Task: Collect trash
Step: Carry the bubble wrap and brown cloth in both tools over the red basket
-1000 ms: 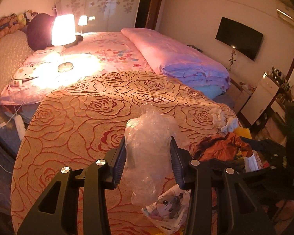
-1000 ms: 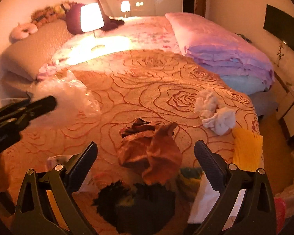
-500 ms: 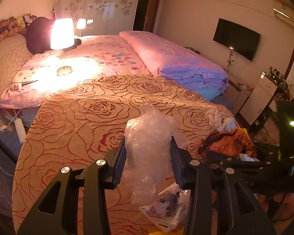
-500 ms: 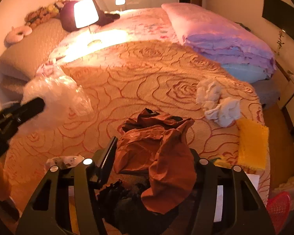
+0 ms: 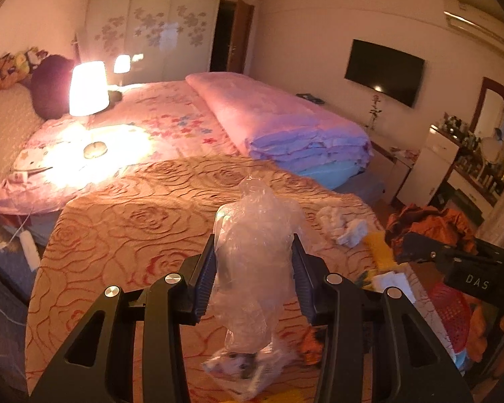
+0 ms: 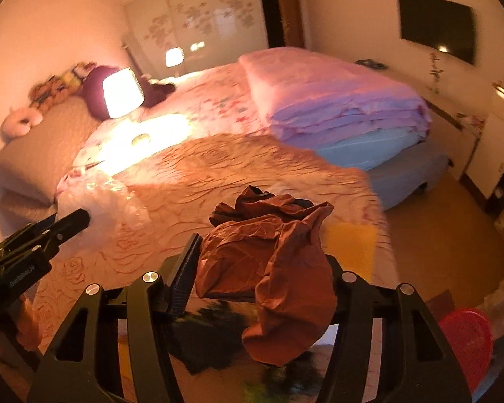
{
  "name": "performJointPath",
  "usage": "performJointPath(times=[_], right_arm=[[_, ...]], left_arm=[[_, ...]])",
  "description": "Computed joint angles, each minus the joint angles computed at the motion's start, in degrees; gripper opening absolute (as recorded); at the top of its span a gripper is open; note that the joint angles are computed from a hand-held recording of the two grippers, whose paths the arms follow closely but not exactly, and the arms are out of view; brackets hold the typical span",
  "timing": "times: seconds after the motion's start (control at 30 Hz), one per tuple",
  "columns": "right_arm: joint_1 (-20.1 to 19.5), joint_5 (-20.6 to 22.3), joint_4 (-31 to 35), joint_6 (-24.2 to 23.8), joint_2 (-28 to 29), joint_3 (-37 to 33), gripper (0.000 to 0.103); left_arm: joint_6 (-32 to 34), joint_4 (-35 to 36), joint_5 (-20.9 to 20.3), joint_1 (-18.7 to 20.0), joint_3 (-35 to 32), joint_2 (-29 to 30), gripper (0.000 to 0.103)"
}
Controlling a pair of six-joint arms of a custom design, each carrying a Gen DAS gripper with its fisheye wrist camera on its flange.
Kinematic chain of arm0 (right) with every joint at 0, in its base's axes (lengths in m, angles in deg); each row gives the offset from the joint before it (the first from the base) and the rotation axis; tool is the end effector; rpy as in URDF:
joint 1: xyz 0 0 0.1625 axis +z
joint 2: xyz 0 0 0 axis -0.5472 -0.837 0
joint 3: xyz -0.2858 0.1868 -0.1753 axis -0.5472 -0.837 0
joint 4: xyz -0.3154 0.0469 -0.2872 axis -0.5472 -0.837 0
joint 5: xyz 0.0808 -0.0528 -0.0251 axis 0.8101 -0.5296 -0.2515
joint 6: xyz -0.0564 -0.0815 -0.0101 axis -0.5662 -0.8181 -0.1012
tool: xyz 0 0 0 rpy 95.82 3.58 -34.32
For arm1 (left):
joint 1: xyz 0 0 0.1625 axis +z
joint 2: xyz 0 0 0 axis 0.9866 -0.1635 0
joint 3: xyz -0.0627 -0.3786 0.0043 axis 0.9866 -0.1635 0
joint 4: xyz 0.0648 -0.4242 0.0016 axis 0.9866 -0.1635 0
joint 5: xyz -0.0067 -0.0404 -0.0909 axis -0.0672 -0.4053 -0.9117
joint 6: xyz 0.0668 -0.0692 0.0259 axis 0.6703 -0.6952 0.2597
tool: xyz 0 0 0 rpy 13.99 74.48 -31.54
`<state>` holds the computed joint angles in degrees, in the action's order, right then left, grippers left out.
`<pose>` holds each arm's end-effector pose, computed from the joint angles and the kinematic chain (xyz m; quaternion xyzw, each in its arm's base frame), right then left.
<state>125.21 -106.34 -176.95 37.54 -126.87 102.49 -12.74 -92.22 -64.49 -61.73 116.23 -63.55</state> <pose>0.1316 -0.4516 0.3779 0.3249 -0.8904 0.2601 0.1841 -0.3879 -0.3686 0.1024 0.0599 0.8295 -0.4561 0.3167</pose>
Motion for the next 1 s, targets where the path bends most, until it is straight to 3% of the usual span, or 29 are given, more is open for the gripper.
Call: performJointPath(times=[0.4,0.7,1.0], right_arm=[[-8.2,0.6,-1.6,0.7,-6.2,-0.1,0.056],[-14.1,0.5,-4.4,1.5,-9.8,0.8,0.056],[-20.5,-0.2,-9.7,2.0,-13.5,3.2,0.056]], left_arm=[[26.1,-25.4,-4.9,1.4,-8.3,14.2,0.04],[37.8,-33.5,-10.7,2.5,-15.4,23.0,0.04],[44.7,-36.1,-16.8,3.6,-20.8,28.7,0.04]])
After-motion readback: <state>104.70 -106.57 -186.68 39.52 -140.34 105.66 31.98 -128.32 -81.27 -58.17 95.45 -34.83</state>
